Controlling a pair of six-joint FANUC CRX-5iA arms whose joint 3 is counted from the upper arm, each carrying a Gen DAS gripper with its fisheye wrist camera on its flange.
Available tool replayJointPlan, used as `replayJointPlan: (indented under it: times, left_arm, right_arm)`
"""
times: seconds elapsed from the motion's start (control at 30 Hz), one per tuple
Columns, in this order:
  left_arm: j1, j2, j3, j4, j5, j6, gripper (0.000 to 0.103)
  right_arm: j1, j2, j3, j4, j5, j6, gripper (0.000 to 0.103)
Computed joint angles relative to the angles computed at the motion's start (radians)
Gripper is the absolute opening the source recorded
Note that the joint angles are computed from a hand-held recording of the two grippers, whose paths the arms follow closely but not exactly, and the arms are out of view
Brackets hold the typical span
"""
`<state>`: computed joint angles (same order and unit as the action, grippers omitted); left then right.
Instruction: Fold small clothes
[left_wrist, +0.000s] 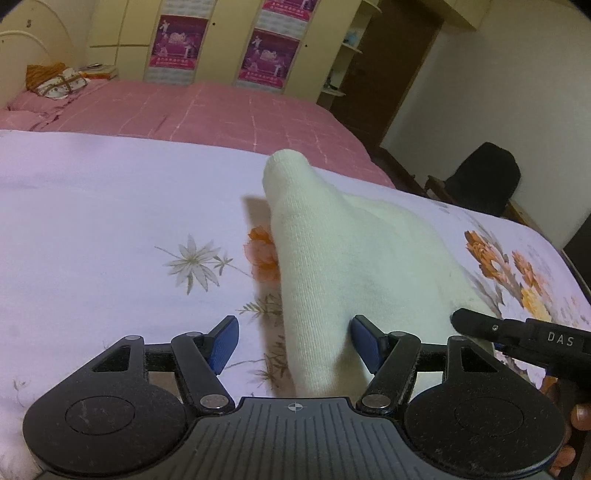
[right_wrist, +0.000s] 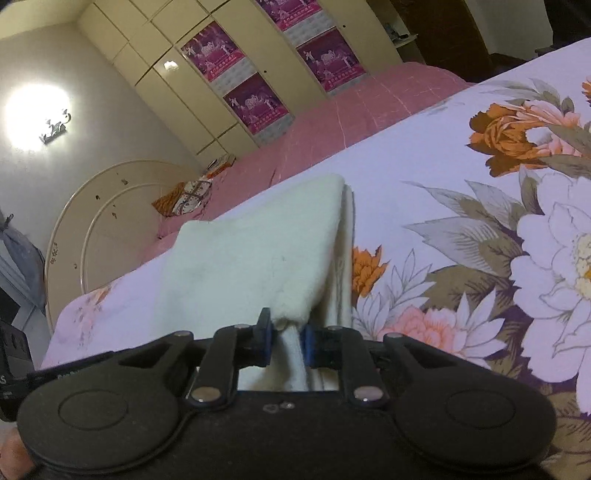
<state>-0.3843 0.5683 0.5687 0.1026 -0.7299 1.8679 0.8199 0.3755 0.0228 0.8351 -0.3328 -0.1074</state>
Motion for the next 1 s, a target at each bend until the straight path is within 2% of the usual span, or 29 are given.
replayJointPlan:
  times: [0.07,0.1,0.13,0.2,0.23,0.27,0.4,0.5,0.57,0.63,0.73,0.8,0.87,0.9,0.97,1.0]
  left_arm:
    - [0.008,-0.027,-0.028,-0.012,0.044,-0.005,0.067]
    - [0.011,-0.042,-0.043,-0.036,0.078,0.011,0.067]
    - [0.017,-0.041,-0.033,-0.059,0.082,0.029,0.067]
    - [0.033,-0.001,0.047,-0.089,0.028,0.076,0.067]
    - [0.043,0.02,0.079,-0.078,0.011,0.083,0.067]
    - [0.049,0.043,0.115,-0.071,-0.003,0.083,0.067]
    - [0.055,0.166,0.31,-0.061,-0.113,0.056,0.067]
    - [0.061,0.244,0.426,-0.03,-0.189,0.073,0.067]
    - [0.054,0.279,0.479,-0.034,-0.214,0.085,0.067]
    - [0.039,0.296,0.515,-0.081,-0.232,0.094,0.073]
    - [0.034,0.29,0.507,-0.093,-0.229,0.111,0.074]
    - [0.031,0.25,0.461,-0.117,-0.212,0.12,0.074]
    - [0.029,0.152,0.306,-0.118,-0.101,0.096,0.074]
    - [0.025,0.111,0.238,-0.121,-0.058,0.084,0.074]
    - [0.02,0.088,0.197,-0.116,-0.062,0.048,0.074]
    - [0.014,0.086,0.191,-0.127,-0.07,0.051,0.074]
  right_arm:
    - [-0.001,-0.007,-0.011,0.006,0.012,-0.005,0.017]
    - [-0.002,-0.011,-0.015,0.019,0.014,-0.008,0.02]
    - [-0.004,-0.017,-0.026,0.085,-0.003,-0.044,0.027]
    - [-0.016,-0.024,-0.045,0.269,-0.037,-0.151,0.03]
    - [-0.023,-0.015,-0.029,0.294,-0.04,-0.139,0.028]
    - [-0.023,0.004,0.006,0.266,-0.053,-0.084,0.027]
    - [-0.007,0.117,0.223,0.032,-0.143,0.282,0.026]
    - [0.004,0.21,0.406,-0.165,-0.271,0.544,0.023]
    - [0.005,0.25,0.468,-0.214,-0.353,0.633,0.019]
    - [0.007,0.255,0.448,-0.159,-0.352,0.604,0.019]
    - [0.009,0.257,0.454,-0.163,-0.362,0.607,0.018]
    - [0.017,0.264,0.475,-0.17,-0.391,0.631,0.018]
    - [0.028,0.266,0.499,-0.172,-0.437,0.641,0.02]
    - [0.035,0.253,0.483,-0.144,-0.44,0.618,0.026]
    - [0.045,0.188,0.368,-0.067,-0.362,0.552,0.027]
    - [0.046,0.181,0.352,-0.067,-0.341,0.556,0.027]
